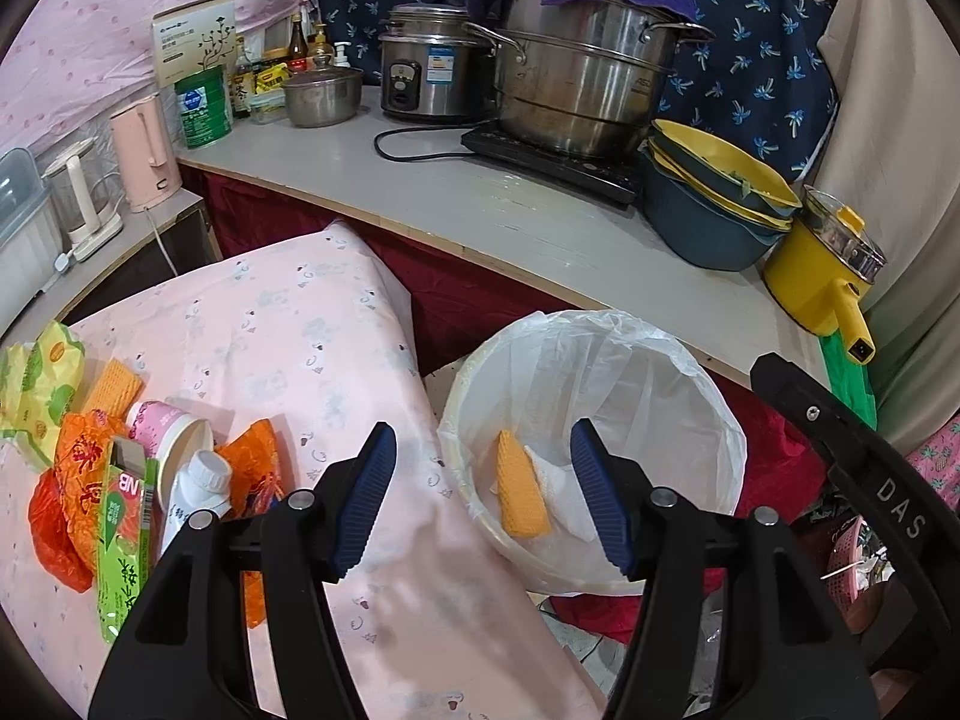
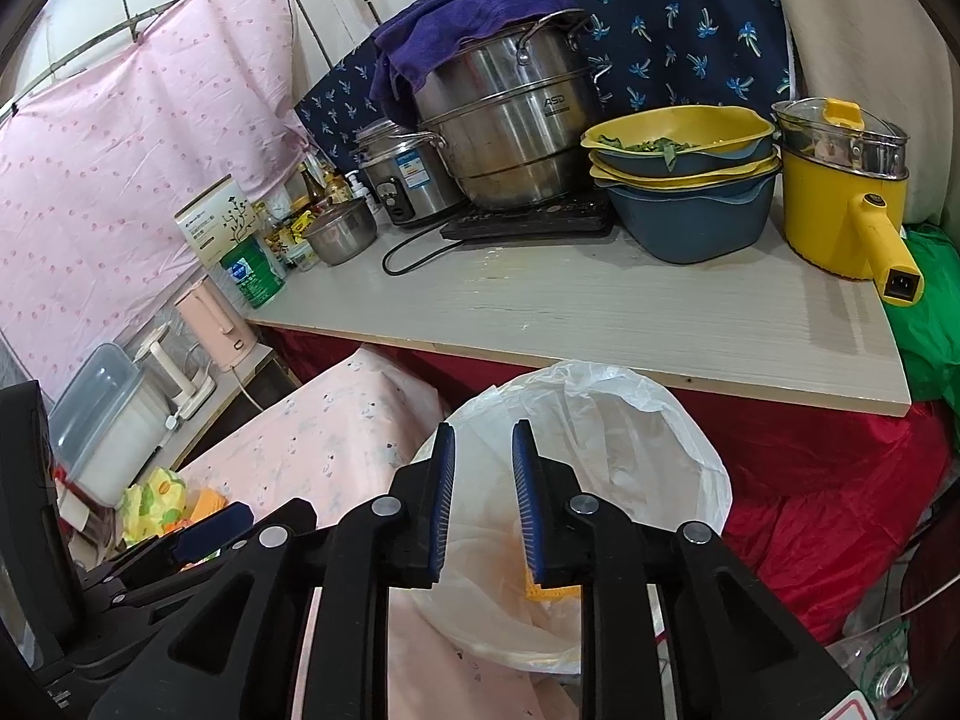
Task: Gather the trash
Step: 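Return both tools to the pile and approach the green NB carton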
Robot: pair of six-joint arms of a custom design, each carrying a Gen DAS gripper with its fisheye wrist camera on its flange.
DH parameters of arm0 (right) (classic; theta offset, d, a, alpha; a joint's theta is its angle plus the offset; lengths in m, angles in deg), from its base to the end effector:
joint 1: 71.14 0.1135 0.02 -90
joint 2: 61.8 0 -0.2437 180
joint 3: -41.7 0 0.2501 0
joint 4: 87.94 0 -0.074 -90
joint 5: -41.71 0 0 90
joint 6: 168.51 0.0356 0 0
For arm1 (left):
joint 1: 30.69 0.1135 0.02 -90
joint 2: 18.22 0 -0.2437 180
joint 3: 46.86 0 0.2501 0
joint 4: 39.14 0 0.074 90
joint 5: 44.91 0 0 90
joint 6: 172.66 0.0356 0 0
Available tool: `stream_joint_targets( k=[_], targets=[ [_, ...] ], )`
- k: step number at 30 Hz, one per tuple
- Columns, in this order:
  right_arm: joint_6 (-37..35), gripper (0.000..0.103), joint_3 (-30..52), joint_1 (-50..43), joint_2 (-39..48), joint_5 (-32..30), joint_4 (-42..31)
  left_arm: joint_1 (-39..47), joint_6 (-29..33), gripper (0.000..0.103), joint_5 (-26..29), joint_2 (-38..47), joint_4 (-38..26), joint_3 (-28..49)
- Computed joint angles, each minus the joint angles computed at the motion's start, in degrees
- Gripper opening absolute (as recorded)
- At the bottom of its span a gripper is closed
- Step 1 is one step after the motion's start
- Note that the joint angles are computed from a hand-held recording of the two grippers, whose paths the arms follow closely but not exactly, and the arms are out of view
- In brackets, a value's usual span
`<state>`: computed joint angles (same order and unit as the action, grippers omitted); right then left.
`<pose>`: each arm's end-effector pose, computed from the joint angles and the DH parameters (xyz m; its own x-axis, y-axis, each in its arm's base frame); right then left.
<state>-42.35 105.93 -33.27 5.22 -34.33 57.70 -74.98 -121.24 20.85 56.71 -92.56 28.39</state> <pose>0.2114 0.1536 0.2601 -0.6468 0.2224 -0.7295 -0.0771 0.9326 0.3527 0.2039 -0.1785 0.2651 -0.7345 -0.0778 -0.6741 0.0028 0.9930 -0.1178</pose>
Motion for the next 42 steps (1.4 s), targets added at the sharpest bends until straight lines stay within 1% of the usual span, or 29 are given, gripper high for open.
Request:
stream_joint_targets(
  k=[9,12,15,19,21,23,25,28,30,36,42],
  targets=[
    [0.7,0.025,3.24,6.03,2.03,3.01,-1.26,2.08,-1.57,0.058,-1.94,-9.28,-3.41,-5.38],
    [1.07,0.028,4.7,8.74,3.48,4.14,-1.63,3.07,-2.38,0.063,-2.84,-13.4,-5.47,-7.73],
    [1.56,0.029,6.33,11.66,5.39,5.22,-1.88,4.17,-2.8,0.063,-3.86,-17.48,-7.8,-9.95],
    [2.32,0.03,8.81,15.24,8.64,5.93,-1.92,7.51,-2.47,0.064,-3.66,-23.48,-11.31,-12.79],
    [2.63,0.031,10.43,17.29,10.72,6.47,-2.04,9.55,-1.93,0.066,-3.4,-26.99,-13.28,-14.42],
    [3.0,0.034,11.72,18.99,12.6,6.58,-1.85,11.85,-1.06,0.068,-2.91,-30.21,-15.16,-15.84],
    [3.61,0.036,13.0,20.72,14.39,6.76,-1.73,14.91,0.38,0.071,-1.8,-33.57,-17.13,-17.2],
    [4.16,0.036,15.45,23.11,17.81,6.39,-1.66,19.92,3.15,0.076,-0.03,-39.26,-19.79,-19.61],
    [4.39,0.036,17.17,24.45,20.12,6.15,-1.83,23.81,5.71,0.076,1.73,-42.97,-21.46,-21.24],
    [5.65,0.036,21.45,27.4,26.83,4.05,-1.38,39.92,17.19,0.079,10.71,-51.21,-23.97,-25.51],
    [6.22,0.036,25.79,28.88,32.96,1.81,-1.53,51.55,26.39,0.083,17.39,-56.31,-25.56,-29.29]
  ],
)
